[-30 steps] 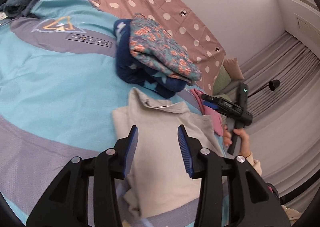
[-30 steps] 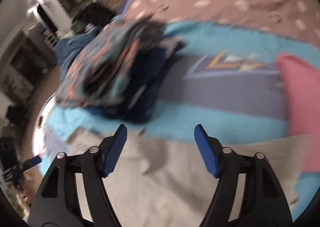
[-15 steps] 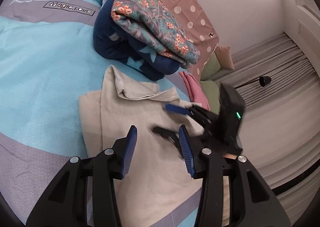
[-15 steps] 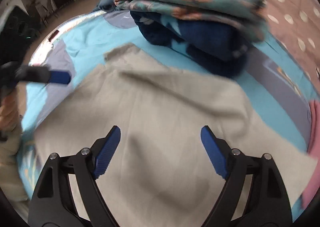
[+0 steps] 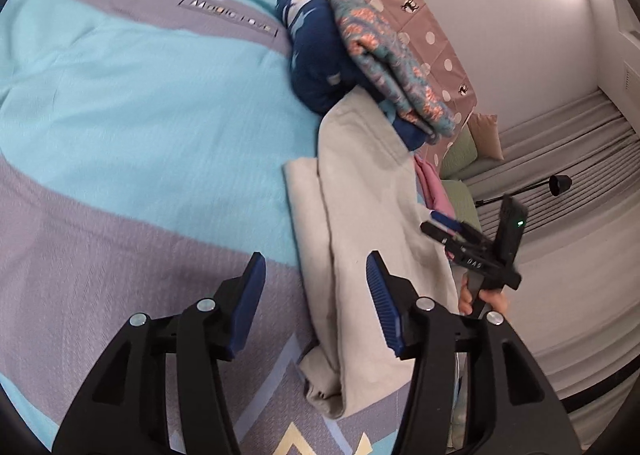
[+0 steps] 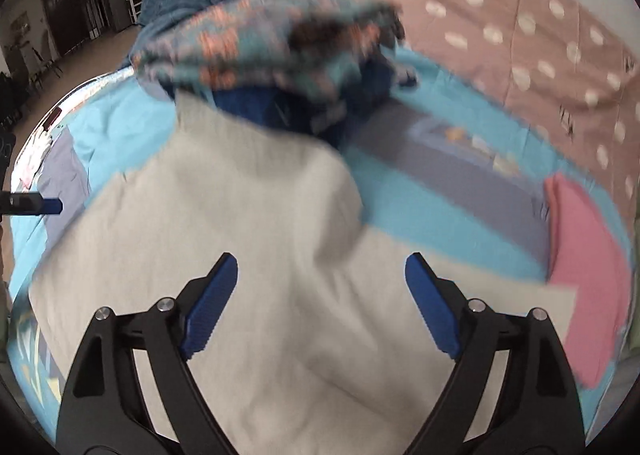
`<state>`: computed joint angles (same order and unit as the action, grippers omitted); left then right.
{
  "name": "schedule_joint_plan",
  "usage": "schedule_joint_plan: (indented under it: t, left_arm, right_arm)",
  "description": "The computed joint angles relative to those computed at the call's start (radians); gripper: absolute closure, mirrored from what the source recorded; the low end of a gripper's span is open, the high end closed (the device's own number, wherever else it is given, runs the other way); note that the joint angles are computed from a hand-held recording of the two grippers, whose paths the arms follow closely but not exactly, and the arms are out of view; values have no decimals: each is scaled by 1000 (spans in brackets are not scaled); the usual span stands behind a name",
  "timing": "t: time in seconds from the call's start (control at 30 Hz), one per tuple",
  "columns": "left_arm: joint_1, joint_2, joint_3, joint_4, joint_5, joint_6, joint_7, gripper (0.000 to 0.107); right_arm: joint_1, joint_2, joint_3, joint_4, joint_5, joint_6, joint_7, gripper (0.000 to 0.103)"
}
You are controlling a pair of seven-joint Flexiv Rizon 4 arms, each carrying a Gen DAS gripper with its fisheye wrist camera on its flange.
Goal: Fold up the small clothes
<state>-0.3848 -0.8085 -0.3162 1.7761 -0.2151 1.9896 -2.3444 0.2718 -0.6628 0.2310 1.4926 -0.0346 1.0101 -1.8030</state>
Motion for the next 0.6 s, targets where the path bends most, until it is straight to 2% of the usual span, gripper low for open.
schedule_joint_plan:
  t: [0.07,0.1,0.13,0.2,0.27,0.33,0.43,0.53,0.6]
  left_arm:
    - [16,-18,-30,-13,18,-12,-1,53]
    - [21,-20,-39,-14,26,-19,1,53]
    - [13,-19,-35,-21,25,-31,6,53]
    - [-9,-7,-15,-31,18,-51,23,53]
    - [-33,10,10,-37,6,-58,40,52]
    - [-49,18,28,-46,0,-56,57,50]
    - [-60,13,34,-79,-12,-69,82,49]
    - [-17,-23,-39,-122,18,-72,95,49]
    - [-20,-47,-53,-171,17,-106,111,49]
  right_arm:
    - [-3,-9,-37,33,-38,-11,52,16]
    - [-38,-5,-12,40,9,7,7,16]
    - [-62,8,-2,49,52,17,-10,16]
    - [-71,47,-50,82,32,20,76,15]
    - [-141,82,-18,92,82,42,44,15]
    - [-197,101,-10,81,128,59,13,11]
    - [-318,50,49,-63,247,-82,-66,10]
    - [-440,-52,144,-268,435,-314,-188,13]
    - [-450,-85,148,-320,481,-379,-230,15]
